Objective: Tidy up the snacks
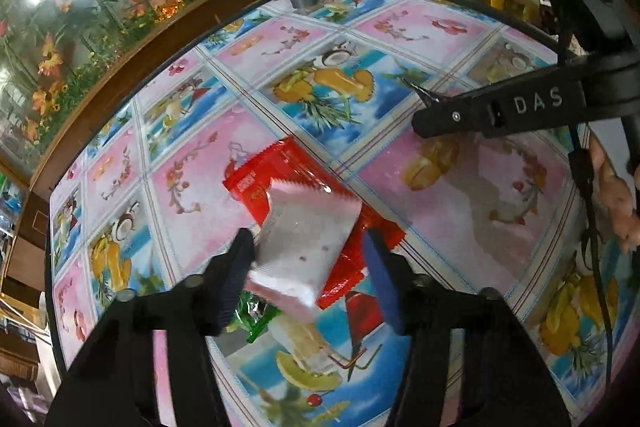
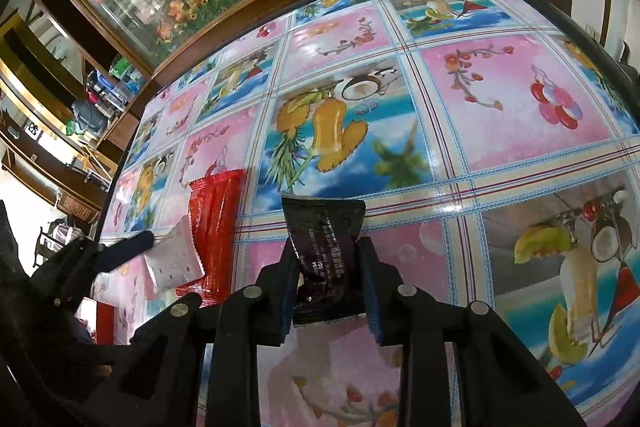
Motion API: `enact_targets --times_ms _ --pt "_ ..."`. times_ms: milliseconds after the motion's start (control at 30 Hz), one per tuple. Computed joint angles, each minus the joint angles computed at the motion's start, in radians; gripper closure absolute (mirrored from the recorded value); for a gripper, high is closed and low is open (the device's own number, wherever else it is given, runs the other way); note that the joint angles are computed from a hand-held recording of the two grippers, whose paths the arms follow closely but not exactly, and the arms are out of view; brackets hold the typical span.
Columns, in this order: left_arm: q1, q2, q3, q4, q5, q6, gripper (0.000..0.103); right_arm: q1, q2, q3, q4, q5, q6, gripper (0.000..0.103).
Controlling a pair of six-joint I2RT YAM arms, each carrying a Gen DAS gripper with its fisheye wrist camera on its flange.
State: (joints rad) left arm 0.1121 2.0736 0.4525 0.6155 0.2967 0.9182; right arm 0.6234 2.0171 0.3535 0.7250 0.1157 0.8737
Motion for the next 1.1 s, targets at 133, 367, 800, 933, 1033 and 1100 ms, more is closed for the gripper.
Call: enact_targets --times_ms 133,367,800,933,1033,1100 --pt "0.005 -0.01 0.0 -0.018 0.02 -0.026 0.067 -0.002 0.001 0.001 0.001 -0.004 0.001 0.073" --pt "0.004 0.006 -0.013 0.018 0.008 -0.101 0.071 -0.006 0.0 0.002 -0.003 -0.007 -0.004 0.073" --pt "0.049 -0.021 -0.077 0.087 0.011 -0.28 0.074 0.076 -0.018 0.076 -0.176 0.084 -0.062 0.066" --pt "0.103 -0.107 -0.178 0.125 0.057 -0.269 0.074 0.111 -0.023 0.109 -0.258 0.125 -0.083 0.068" --pt "0.188 -0.207 -0.262 0.105 0.106 -0.213 0.074 0.105 -0.033 0.094 -0.241 0.099 -0.096 0.074" --pt "0.28 -0.286 -0.289 0.009 0.172 -0.15 0.074 0.075 -0.046 0.055 -0.176 0.045 -0.101 0.076"
